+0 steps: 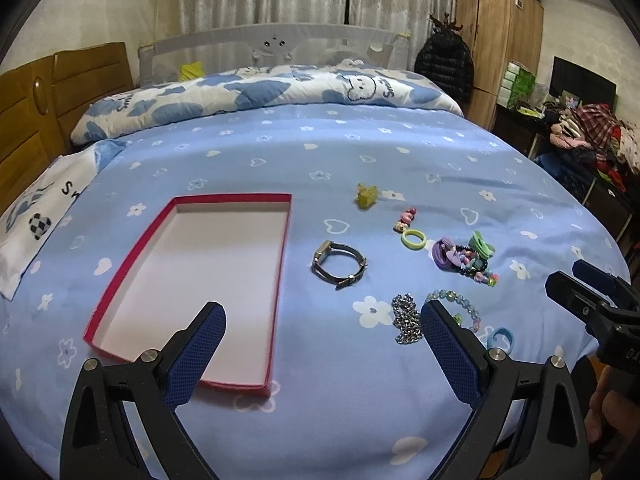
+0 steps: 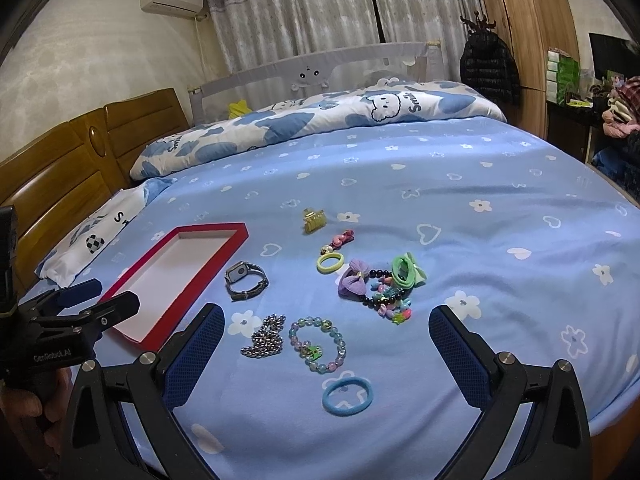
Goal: Organize jewelry
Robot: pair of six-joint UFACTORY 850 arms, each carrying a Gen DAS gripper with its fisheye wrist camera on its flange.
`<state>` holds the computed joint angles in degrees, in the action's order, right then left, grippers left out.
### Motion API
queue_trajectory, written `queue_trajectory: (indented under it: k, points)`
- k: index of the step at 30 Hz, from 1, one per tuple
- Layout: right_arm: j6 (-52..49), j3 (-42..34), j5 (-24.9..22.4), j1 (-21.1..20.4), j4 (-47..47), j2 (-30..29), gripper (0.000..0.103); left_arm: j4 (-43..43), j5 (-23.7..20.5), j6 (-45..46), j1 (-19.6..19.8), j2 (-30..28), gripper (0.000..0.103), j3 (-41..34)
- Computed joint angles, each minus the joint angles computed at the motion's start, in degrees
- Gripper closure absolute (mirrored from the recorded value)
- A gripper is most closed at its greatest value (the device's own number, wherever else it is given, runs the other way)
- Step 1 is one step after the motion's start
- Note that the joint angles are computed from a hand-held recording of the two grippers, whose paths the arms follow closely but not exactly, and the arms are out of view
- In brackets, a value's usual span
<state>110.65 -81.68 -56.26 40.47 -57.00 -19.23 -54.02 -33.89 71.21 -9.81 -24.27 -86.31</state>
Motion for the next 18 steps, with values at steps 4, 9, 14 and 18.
queue_trajectory:
  k: [4, 9, 14, 18]
  points:
    - [-0.8, 0.9, 2.1, -1.3, 1.0, 0.5, 0.001, 3.4, -3.4, -3.3, -0.5, -3.1, 0.009, -4.3]
    - [-2.0, 1.9, 4.7, -3.3, 1.9, 0.9, 0.003, 7.8, -6.2, -6.9, -1.4, -7.2, 0.015, -10.2]
    - [-3.6, 3.0, 7.3, -5.8, 3.8, 1.5, 0.015, 10.9, -9.1, -9.4, -2.3, -12.1, 0.025, -17.4]
    - [-5.2, 3.8, 9.4, -7.9, 5.6, 1.6, 0.028, 15.2, -10.7, -13.3, -3.6, -16.5, 0.033, -23.4]
